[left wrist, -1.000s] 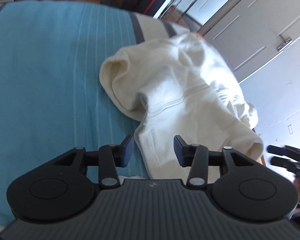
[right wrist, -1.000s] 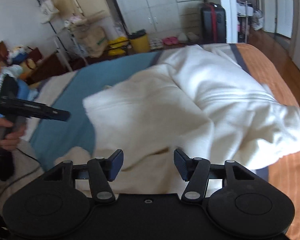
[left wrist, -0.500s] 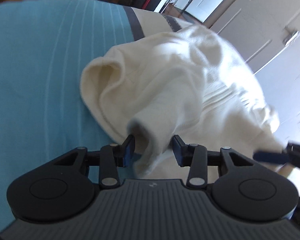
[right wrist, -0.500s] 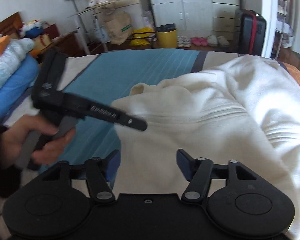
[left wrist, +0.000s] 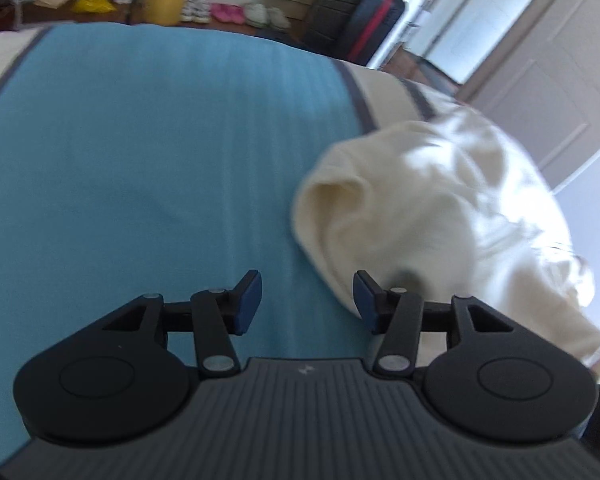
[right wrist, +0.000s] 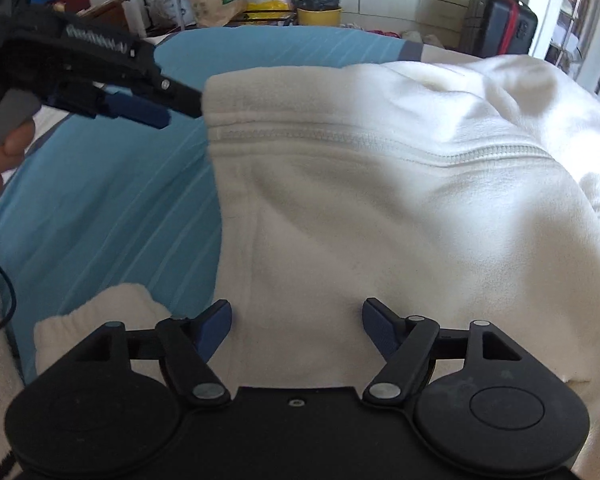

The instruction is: Fold clothes

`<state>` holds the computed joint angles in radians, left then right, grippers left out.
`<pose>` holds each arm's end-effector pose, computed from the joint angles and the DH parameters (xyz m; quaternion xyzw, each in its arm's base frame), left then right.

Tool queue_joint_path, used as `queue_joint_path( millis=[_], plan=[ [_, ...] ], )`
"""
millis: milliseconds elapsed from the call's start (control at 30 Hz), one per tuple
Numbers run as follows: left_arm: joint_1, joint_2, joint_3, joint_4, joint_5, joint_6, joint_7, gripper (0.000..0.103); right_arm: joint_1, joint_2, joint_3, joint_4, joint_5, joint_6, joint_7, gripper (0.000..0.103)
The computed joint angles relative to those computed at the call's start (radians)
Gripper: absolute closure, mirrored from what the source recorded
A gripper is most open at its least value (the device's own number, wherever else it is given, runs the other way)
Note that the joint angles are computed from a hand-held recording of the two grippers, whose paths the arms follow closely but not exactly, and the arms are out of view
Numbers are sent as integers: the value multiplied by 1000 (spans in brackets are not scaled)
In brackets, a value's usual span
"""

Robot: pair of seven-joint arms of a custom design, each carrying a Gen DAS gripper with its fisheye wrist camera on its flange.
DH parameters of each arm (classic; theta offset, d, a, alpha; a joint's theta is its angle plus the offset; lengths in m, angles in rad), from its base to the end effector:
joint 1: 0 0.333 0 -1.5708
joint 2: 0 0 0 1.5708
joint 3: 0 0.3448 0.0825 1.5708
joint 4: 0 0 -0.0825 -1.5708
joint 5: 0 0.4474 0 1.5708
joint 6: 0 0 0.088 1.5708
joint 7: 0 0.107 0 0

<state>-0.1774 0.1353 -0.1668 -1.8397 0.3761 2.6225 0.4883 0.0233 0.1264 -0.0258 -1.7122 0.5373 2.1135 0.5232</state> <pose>0.6633 -0.2411 0.5311 -0.8045 0.4869 -0.3045 0.1518 0.6941 0.0228 0.5530 -0.8955 0.3490 -0.0654 0.2683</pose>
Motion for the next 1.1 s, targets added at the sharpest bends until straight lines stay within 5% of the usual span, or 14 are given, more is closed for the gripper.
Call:
queue_joint_path(
  millis=[200, 433, 600, 800, 933, 967, 1033, 1100],
  plan=[
    [-63, 80, 40, 113, 276, -131, -180, 51, -18, 29, -10, 53, 17, -68, 66, 26],
    [-28, 125, 30, 119, 192, -12, -127, 50, -109, 137, -22, 237, 147, -262, 271, 25],
    [27, 144, 5, 89, -31, 112, -87, 48, -118, 102, -16, 192, 154, -154, 270, 25],
    [-5, 205, 31, 161, 15, 105, 5, 48, -123, 83, -10, 167, 187, -79, 216, 25],
    [-6, 266, 30, 232, -7, 88, 94, 38, -114, 111, -4, 188, 184, -58, 195, 25],
    [-16, 277, 41, 244, 9, 92, 97, 40, -107, 118, -1, 190, 174, -43, 199, 25],
    [-34, 296, 45, 294, 50, 25, 176, 95, -98, 114, 2, 174, 160, -8, 198, 25],
    [-72, 302, 65, 333, 111, -51, 204, 95, -96, 117, 4, 173, 159, 8, 199, 25]
  ],
)
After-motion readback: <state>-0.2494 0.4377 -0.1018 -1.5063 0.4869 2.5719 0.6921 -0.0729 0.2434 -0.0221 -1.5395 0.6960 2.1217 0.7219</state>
